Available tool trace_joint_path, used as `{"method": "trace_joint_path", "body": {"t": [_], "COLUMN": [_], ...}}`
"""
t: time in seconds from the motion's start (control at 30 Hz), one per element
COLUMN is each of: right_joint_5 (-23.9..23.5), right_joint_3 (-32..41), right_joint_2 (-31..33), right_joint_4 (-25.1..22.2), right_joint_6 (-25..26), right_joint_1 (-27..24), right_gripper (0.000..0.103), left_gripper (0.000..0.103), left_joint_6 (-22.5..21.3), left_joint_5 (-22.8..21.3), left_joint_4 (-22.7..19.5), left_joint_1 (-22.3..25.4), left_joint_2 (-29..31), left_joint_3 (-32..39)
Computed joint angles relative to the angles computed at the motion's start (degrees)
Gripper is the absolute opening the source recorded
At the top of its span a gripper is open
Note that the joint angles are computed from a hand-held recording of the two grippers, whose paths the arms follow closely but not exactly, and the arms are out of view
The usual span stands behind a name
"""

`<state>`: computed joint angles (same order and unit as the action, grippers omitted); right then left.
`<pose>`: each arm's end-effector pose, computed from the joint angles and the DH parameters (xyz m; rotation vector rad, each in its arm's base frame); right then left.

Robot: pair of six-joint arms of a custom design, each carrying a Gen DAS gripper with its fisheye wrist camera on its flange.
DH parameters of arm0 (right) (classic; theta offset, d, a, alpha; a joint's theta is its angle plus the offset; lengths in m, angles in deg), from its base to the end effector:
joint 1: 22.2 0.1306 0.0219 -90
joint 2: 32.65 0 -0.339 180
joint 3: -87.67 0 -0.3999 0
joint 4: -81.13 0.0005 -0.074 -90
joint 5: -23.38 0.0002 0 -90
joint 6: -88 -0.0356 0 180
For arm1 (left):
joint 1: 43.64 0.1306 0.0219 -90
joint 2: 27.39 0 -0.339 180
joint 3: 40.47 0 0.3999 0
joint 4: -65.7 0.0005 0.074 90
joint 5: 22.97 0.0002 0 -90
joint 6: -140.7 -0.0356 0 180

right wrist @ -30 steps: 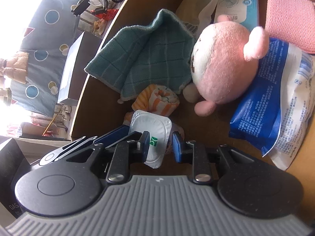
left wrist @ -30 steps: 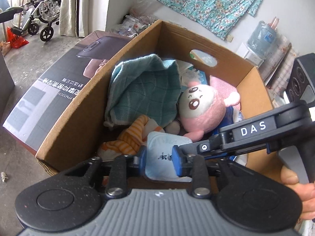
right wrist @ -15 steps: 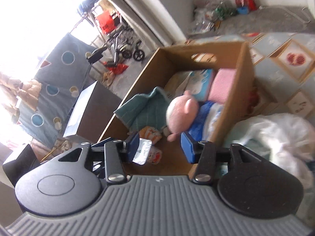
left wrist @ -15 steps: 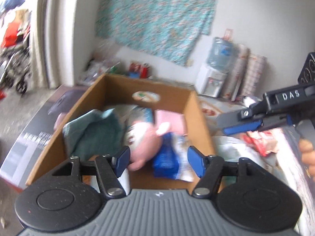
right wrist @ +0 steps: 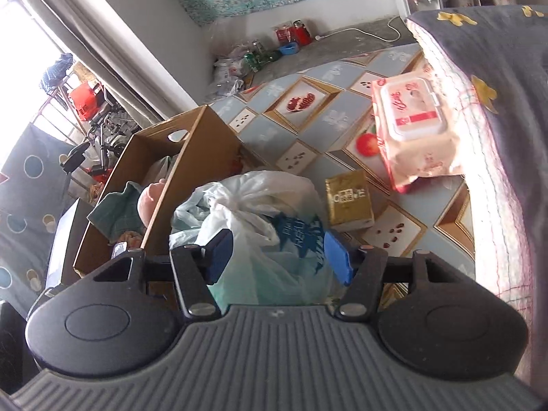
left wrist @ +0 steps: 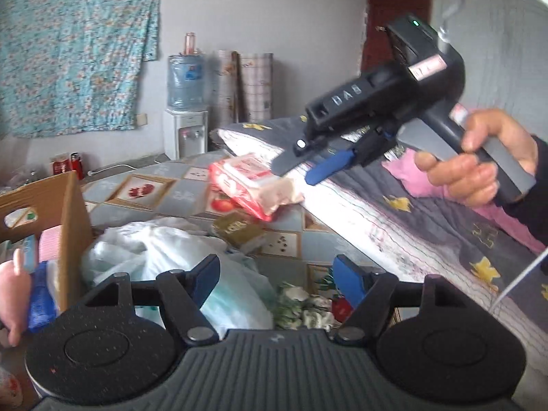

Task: Organize soft objects
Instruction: 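Close the right tool on the gold tissue pack while the left grasps the cloth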

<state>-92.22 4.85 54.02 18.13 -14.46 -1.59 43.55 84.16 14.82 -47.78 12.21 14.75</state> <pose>0.4252 0.1758 0.4577 -0.3739 2.5058 0.7943 0.2325 -0.0278 0.3918 0.3807 2.1365 -0.2963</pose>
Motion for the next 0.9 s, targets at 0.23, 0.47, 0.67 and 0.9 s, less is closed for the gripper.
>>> {"method": "trace_joint_path", "body": {"t": [0.23, 0.47, 0.67, 0.9], "right_joint_5": [-2.71, 0.00, 0.67, 2.59], "right_joint_3": [2.30, 14.15, 23.40, 27.12], "right_joint_2": [6.63, 21.43, 31.04, 34.92], "right_joint_4": [-2.26, -6.32, -9.41, -10.32], "right_joint_6": [4.34, 9.47, 11.95, 13.10], "right_joint_1": [-1.59, -1.21, -0.44, 1.37], "right_gripper": [0.075, 0.075, 0.075, 0.073], "left_gripper": [0.072, 0.061, 0.060, 0.040], "left_joint_6": [-0.02, -1.37, -2.58, -2.11], "left_joint_5": [-10.96, -20.62, -25.13, -28.69], "left_joint_4": [4.67, 7.35, 9.32, 11.17], "left_joint_1": [-12.55, -18.45, -20.49, -21.54], "left_joint_2": [4.77, 13.01, 15.21, 15.49], "left_joint_3": [-3.68, -4.25, -5.37, -6.36]}}
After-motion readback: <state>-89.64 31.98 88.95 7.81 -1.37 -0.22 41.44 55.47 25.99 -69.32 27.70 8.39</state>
